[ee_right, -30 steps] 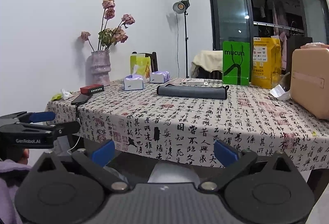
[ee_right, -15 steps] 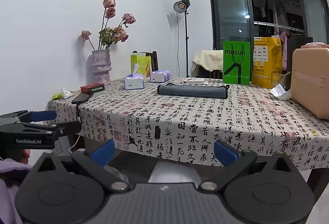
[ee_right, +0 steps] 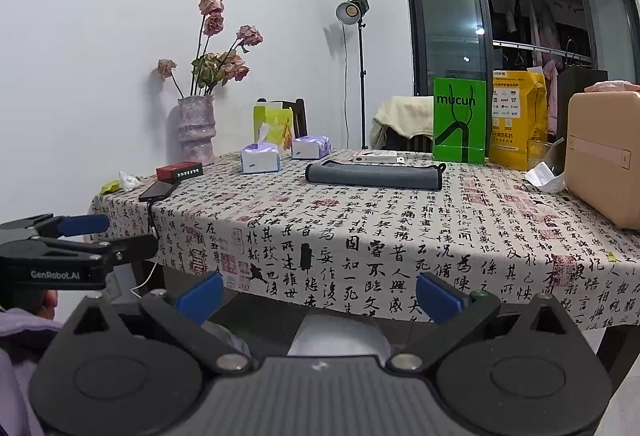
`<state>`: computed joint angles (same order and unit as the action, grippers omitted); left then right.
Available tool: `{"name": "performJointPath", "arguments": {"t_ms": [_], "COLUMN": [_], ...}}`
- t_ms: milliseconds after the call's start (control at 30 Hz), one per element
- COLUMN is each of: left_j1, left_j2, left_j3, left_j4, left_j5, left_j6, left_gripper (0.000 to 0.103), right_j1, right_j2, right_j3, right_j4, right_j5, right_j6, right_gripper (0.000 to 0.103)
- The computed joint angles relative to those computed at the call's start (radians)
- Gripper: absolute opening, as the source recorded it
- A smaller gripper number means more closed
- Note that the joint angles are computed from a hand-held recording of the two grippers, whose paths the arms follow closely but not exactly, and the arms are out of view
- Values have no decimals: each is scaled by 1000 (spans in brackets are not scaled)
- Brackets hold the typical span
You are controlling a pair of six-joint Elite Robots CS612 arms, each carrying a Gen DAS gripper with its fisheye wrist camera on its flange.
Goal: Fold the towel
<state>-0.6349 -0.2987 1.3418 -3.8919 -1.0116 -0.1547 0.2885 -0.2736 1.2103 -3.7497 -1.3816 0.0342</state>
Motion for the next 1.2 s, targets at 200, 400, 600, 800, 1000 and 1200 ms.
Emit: {"name": "performJointPath", "arguments": {"t_ms": [200,400,600,800,1000,1200], "left_j1": [-1,-1,0,1,1,1], "left_j2": [0,0,-4,-5,-5,-5], "left_j3": [1,1,5,5,5,4], "left_j4": [2,2,8,6,6,10], "left_j5": [1,1,-10,-12,-11,-11], "left_j6": [0,0,-2,1,3,1], "left_gripper": [103,103,103,103,103,103], "right_j1": [1,1,1,1,1,1], "right_j2": [0,0,0,0,0,0], "right_j3": [-1,-1,-1,-1,-1,-1], "right_j4": [4,5,5,5,5,5], "right_j5": [-3,-4,-4,-3,-4,-4], "right_j6": [0,0,0,0,0,0], "right_gripper": [103,103,103,103,103,103]}}
